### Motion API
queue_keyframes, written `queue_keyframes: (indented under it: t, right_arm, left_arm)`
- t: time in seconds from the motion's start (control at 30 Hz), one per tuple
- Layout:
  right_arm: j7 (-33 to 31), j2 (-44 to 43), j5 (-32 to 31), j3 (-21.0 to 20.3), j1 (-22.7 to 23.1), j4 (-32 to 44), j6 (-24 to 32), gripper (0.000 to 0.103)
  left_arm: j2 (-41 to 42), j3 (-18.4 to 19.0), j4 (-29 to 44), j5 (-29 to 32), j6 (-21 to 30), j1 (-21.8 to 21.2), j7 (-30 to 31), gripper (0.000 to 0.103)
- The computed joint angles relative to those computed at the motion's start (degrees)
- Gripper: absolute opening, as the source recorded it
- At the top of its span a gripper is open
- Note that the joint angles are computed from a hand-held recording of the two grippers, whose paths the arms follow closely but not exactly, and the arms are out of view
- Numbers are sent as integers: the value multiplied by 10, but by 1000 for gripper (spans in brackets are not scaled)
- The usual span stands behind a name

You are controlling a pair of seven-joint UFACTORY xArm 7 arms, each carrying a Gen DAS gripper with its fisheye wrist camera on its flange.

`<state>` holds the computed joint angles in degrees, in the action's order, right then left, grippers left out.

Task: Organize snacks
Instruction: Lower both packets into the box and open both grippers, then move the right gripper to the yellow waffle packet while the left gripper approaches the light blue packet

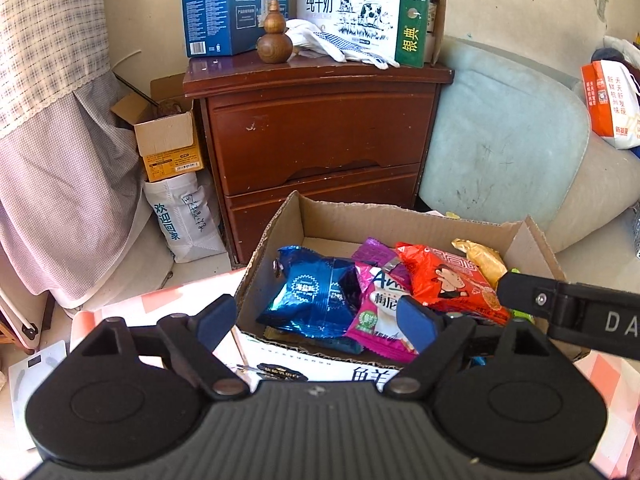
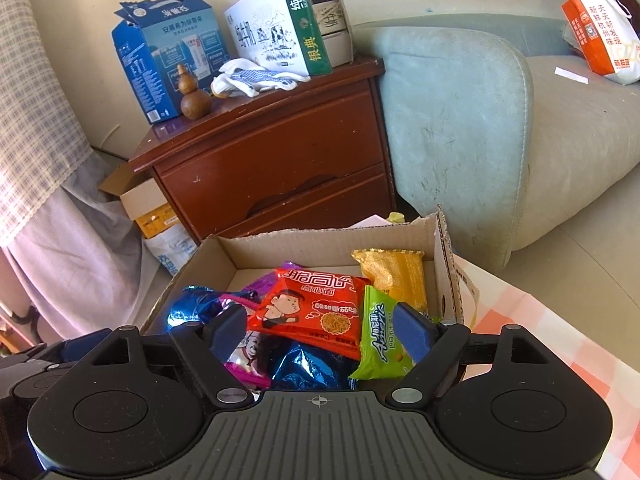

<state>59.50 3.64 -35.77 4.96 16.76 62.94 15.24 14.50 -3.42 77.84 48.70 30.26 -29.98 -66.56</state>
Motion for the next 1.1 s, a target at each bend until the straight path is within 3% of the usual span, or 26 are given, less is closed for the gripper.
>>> queue_keyframes:
  t: [0.37, 0.7, 0.93, 1.1]
  right_arm:
    - [-112, -12, 61, 21, 10, -21, -9, 82]
    - [-311, -24, 256, 44, 18, -46, 6, 82]
    - [-395, -26, 349, 50, 26, -53, 47, 82]
    - [-413, -15, 376, 52, 31, -49, 70, 82]
  left_arm:
    - [-71, -14, -88, -28, -23, 44, 6, 87]
    - [-143, -47, -184, -75, -23, 88, 21, 87]
    - [-178, -71, -246, -119, -18, 105, 39, 87]
    - [-189, -81, -281, -168, -20, 107, 68, 87]
